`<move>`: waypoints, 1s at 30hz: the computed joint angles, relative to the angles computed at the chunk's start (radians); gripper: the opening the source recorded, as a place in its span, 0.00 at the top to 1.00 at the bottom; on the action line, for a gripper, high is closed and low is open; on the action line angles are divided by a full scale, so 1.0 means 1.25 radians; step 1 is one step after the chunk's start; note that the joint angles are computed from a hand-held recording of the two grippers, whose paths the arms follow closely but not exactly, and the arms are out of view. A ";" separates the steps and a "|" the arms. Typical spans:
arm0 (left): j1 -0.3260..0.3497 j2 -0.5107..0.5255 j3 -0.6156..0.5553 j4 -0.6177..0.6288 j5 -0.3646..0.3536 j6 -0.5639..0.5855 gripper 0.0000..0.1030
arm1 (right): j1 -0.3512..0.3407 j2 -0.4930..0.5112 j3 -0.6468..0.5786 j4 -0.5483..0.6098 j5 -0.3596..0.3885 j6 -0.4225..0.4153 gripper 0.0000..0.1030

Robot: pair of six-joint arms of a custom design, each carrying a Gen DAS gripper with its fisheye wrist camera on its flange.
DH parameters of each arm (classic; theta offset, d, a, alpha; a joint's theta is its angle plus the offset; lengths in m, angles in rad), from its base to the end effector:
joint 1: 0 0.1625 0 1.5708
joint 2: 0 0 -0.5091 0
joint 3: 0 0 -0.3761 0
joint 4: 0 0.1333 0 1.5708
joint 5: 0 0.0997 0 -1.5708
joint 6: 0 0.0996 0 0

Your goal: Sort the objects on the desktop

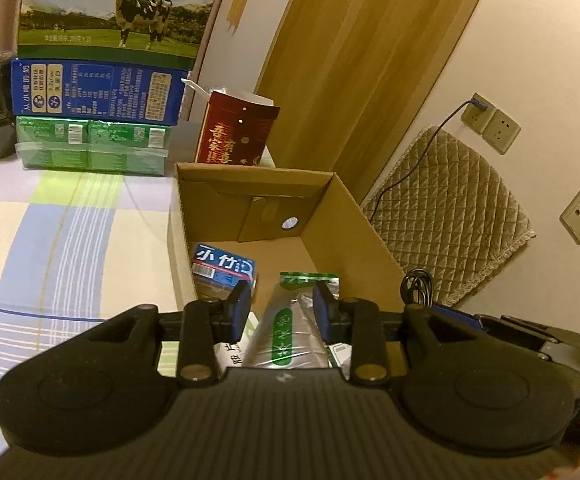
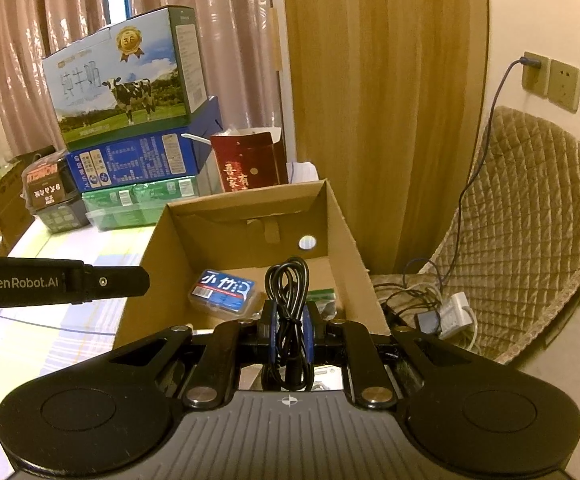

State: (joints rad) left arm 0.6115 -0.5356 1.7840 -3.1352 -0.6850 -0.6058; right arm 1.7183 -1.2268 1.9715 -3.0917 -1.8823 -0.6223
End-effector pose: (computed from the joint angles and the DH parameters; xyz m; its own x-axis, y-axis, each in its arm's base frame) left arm -0.4289 -0.5577 0.0367 -0.9037 0.0015 -0.4281 0.3207 0.6649 -0.6746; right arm 0.1878 -0.5643 0.3891 -0.7295 -0.3525 0.5861 -0.6524 0.6158 -0.4418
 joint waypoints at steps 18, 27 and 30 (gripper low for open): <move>-0.025 -0.036 0.072 0.045 0.076 -0.071 0.27 | -0.016 -0.031 0.011 0.012 0.015 0.052 0.55; -0.059 -0.057 0.110 0.076 0.108 -0.105 0.01 | -0.007 -0.070 0.040 0.031 -0.010 0.053 0.16; -0.074 -0.072 0.125 0.124 0.109 -0.144 0.01 | 0.001 -0.086 0.058 0.023 -0.021 0.045 0.04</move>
State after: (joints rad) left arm 0.5186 -0.6253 1.9404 -2.9804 -0.5486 -0.7855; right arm 1.7192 -1.3342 2.0443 -3.0626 -1.9081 -0.5658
